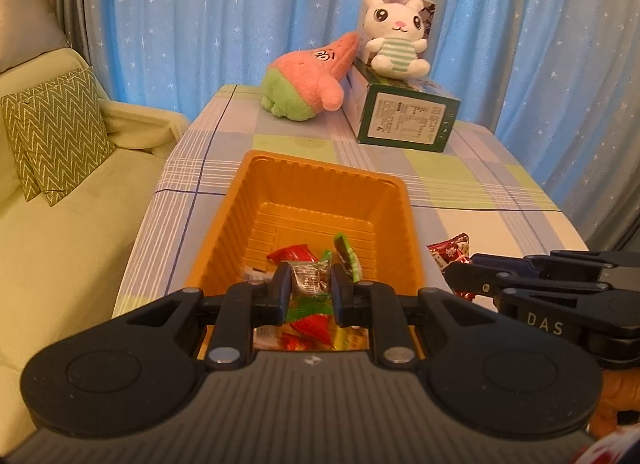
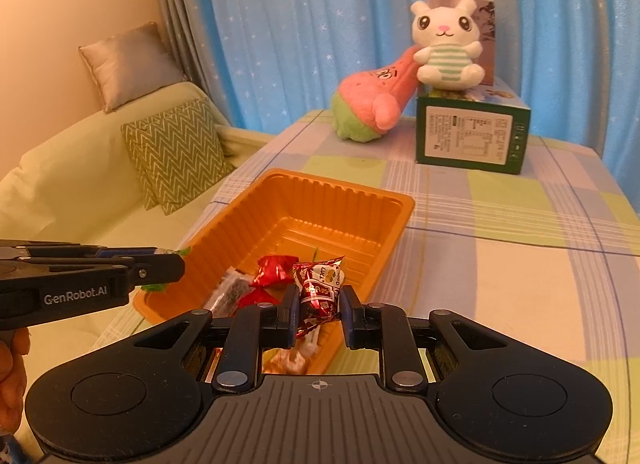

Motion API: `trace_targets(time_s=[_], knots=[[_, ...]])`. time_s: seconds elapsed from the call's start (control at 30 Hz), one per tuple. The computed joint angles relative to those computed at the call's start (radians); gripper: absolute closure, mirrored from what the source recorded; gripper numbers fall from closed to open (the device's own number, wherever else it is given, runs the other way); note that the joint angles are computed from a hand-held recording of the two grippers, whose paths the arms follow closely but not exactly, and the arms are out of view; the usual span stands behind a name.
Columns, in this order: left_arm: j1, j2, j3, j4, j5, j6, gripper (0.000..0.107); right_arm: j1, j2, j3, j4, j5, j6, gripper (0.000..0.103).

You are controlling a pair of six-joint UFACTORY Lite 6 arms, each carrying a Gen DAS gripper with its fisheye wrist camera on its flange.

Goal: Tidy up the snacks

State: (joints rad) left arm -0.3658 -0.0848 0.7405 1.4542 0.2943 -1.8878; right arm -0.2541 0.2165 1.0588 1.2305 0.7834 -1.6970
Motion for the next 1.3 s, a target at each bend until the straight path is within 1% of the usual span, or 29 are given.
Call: trace_targets(time_s=[0.13,0.23,0.27,0.3,0.37,0.47,0.57,0.63,0.87,0.9,0.97,1.0,1.03,1.07,1.1,1.3], knots=[[0.065,0.093,0.052,0.12,-0.057,-0.069,0.089,0.047,0.078,0.062,0.017,-0.037,0.013,0.081],[0.103,0.163,0.087,0.268,-0.093,-0.188,0.087,0.07,0.128,0.099,0.025,-0.055,0.018,0.081],[0.113,0.182,0.093,0.338,-0.101,-0.251,0.083,0.076,0.143,0.11,0.025,-0.059,0.022,0.081],[0.116,0.189,0.093,0.366,-0.1,-0.278,0.074,0.081,0.156,0.12,0.023,-0.063,0.026,0.081],[0.124,0.182,0.076,0.388,-0.099,-0.297,0.072,0.089,0.176,0.132,0.02,-0.066,0.032,0.081],[0.128,0.132,0.021,0.377,-0.091,-0.289,0.071,0.095,0.193,0.142,0.016,-0.065,0.042,0.081],[0.126,0.055,-0.051,0.33,-0.079,-0.273,0.065,0.105,0.216,0.162,-0.001,-0.055,0.075,0.081],[0.12,0.008,-0.094,0.301,-0.066,-0.261,0.058,0.112,0.22,0.166,-0.001,-0.046,0.088,0.081],[0.091,-0.109,-0.2,0.187,-0.022,-0.205,0.05,0.119,0.248,0.212,-0.013,0.015,0.155,0.081],[0.082,-0.123,-0.212,0.171,-0.013,-0.199,0.046,0.109,0.241,0.207,-0.009,0.016,0.157,0.08],[0.058,-0.159,-0.239,0.14,0.011,-0.186,0.04,0.087,0.229,0.198,-0.007,0.016,0.164,0.078],[0.043,-0.174,-0.248,0.127,0.025,-0.187,0.035,0.072,0.222,0.192,-0.008,0.016,0.165,0.068],[0.027,-0.187,-0.258,0.112,0.039,-0.188,0.031,0.057,0.211,0.182,-0.01,0.013,0.168,0.052],[0.013,-0.201,-0.266,0.091,0.048,-0.179,0.029,0.041,0.197,0.17,-0.011,0.011,0.171,0.045],[-0.001,-0.214,-0.273,0.067,0.054,-0.162,0.028,0.022,0.182,0.151,-0.006,0.013,0.165,0.041],[-0.114,-0.306,-0.322,-0.076,0.13,-0.105,0.015,-0.096,0.068,0.049,-0.05,0.063,0.177,0.041]])
